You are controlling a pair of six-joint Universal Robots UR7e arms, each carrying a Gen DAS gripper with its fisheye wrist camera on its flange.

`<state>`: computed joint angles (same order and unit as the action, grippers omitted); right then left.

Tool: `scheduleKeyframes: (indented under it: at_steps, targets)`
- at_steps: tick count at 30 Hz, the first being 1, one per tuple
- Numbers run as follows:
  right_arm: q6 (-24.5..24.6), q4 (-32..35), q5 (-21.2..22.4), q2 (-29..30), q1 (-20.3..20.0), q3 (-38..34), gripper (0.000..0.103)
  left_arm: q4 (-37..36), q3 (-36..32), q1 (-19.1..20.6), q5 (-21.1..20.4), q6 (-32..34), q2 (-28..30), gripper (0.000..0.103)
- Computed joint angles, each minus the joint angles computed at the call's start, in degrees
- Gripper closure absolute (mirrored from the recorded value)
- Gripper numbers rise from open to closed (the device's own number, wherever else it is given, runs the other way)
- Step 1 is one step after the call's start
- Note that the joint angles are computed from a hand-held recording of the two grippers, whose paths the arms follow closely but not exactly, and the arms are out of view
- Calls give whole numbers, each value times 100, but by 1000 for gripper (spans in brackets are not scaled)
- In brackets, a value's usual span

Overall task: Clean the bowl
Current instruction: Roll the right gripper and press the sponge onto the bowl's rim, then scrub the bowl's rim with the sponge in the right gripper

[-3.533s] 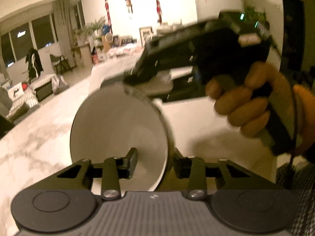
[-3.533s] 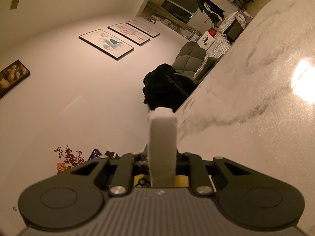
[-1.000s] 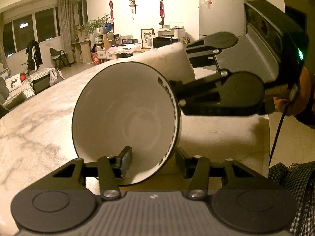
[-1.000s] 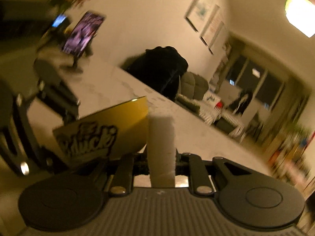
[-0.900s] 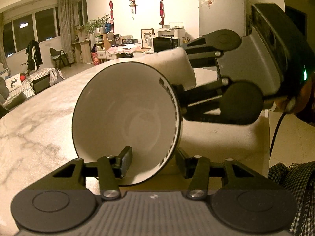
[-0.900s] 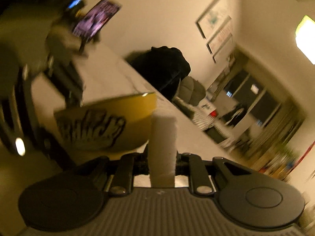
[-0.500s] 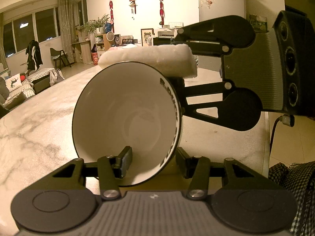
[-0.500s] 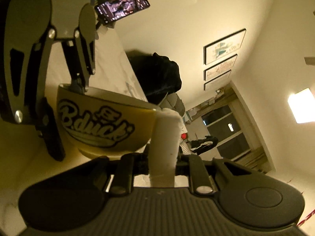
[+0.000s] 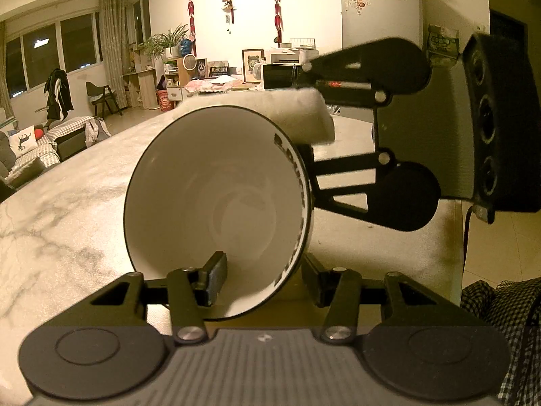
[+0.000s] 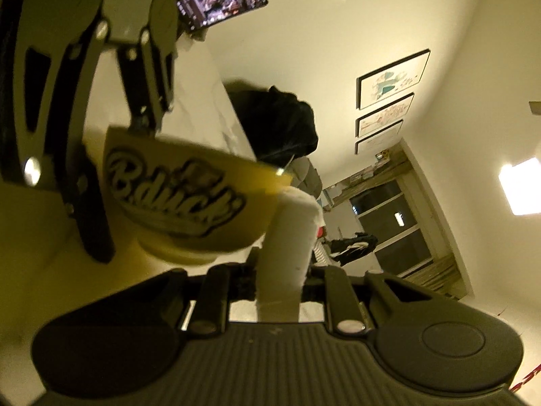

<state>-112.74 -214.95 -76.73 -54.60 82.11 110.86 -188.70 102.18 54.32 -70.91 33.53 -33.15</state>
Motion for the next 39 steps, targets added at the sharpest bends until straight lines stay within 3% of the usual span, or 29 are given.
scheduleKeyframes:
  at_steps: [13,21,26,32,34,36,39]
  targets:
    - [71,130,-249,75,17,-88,84,-61,63,-30,15,-35,8,53]
    - [-141,-115,51,85,56,-30,84,-56,98,-36,1,-78,-16,53]
    - [-232,-121,91,81,38,-21,84,347,-5,-92,91,-157,-77,54]
    - [-227,-110,155,43,-4,22,84,366,-87,-208,-79,63,-115,55]
    - [-193,-80,174,29,-8,21,84,387,-113,-270,32,162,-103,62]
    - [-160,-57,183,18,-14,26,84,446,-133,-285,46,230,-95,83]
    - [-125,-33,183,6,-22,32,84,551,-67,-272,-84,194,-143,88]
